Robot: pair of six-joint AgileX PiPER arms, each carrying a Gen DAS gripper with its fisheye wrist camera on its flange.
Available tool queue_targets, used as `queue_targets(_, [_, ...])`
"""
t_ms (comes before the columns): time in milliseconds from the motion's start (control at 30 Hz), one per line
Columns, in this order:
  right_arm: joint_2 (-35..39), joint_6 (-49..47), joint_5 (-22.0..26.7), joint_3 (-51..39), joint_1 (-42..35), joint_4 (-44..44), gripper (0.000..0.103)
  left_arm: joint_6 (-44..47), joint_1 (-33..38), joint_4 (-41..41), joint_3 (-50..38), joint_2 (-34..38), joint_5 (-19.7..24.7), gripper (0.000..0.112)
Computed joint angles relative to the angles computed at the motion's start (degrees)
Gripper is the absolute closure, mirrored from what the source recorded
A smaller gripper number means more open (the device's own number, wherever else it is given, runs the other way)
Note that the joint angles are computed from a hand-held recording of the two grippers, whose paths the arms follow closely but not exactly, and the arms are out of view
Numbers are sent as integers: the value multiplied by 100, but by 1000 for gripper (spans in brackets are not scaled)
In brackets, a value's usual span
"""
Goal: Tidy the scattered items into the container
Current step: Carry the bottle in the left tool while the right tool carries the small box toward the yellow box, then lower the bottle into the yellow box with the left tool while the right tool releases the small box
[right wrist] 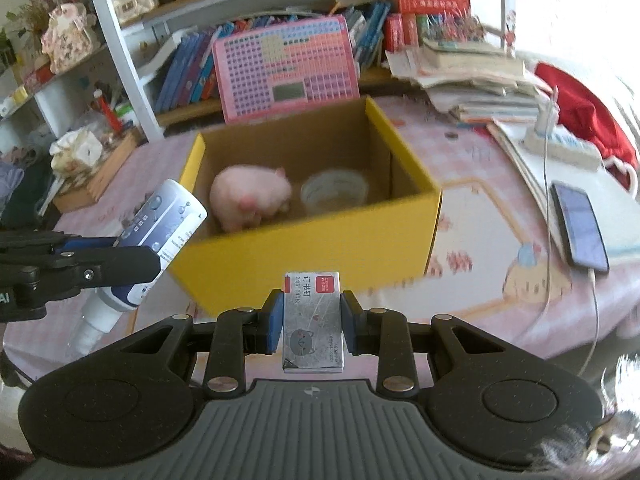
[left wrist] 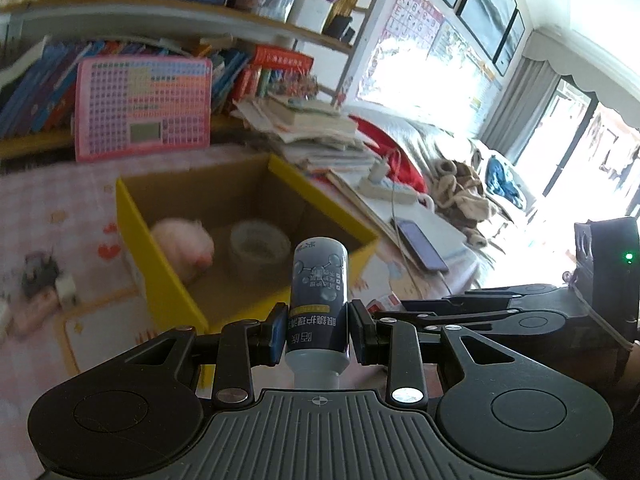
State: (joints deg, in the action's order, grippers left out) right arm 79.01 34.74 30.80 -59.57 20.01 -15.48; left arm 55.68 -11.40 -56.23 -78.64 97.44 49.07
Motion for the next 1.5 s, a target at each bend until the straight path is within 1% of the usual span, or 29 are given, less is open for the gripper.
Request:
queue_targets(167, [342, -1704, -271, -499, -656, 1116, 75, -356, -314, 247, -425, 211, -479, 81])
queue_targets(333, [792, -3262, -330, -1083, -1128, 2173, 75, -823, -613, 740, -838, 509, -810, 81])
queue_targets(500, [1562, -4426, -203, -1955, -1339, 2728, 75, -1444, -866, 1586, -1475, 1047, -994, 81])
queue_targets(600, [2186, -4960, 93, -2684, -1398, 2855, 75, -1863, -965, 2208, -1971, 1428, -891, 81])
queue_targets(667, [2654, -5206, 375, -3227, -1403, 2814, 75, -2033, -996, 2485, -2200, 1608, -784, 81])
queue_targets(800, [3610, -5677, 1267, -4432, -1367, 2735, 75, -2345, -1052, 2987, -2599, 1911, -525, 81])
queue_targets(867, [4012, -5859, 1596, -4934, -1297, 2582, 75, -2538, -1100, 3274, -2797, 2069, -415, 81])
queue_targets(967, [4550, -6006, 2052, -5615, -1196, 2333, 75, -2772, -1201, 3698, -3083, 2298, -268, 81])
queue_targets(1067, [4958, -6155, 2588, -6271, -1164, 2280, 75, -2927, -1253, 3934, -3281, 2470, -112, 81])
queue_targets(1133, [5015, -6227, 2631, -6343, -1147, 2252, 75, -2938, -1227, 3866, -3383, 2547, 4, 81])
queue_targets(1200, [5109, -6179, 2778, -6523, -1159, 2257, 75, -2943, -1231, 3872, -3413, 2559, 36, 81])
queue_targets(1333, [5171, -5971, 2980, -6607, -1137, 2149, 75, -2832, -1215, 3909, -3484, 2571, 153, 76])
queue_targets(1367, [5151, -5944, 2975, -6588, -1144, 2178, 73, -2808, -1227, 3959, -3470, 2556, 151, 76])
queue_targets(1400, [5096, -5933, 2906, -6500, -1152, 2215, 65, -2782, -1243, 4039, -3399, 2516, 102, 72])
queue_targets(1433, [5029, -5911, 2830, -6381, -1151, 2215, 64, -2808, -1243, 4102, -3343, 2481, 69, 70])
queue_targets(1500, [4919, -5887, 2720, -6174, -1145, 2210, 64, -2826, -1185, 4092, -3294, 2452, 55, 69])
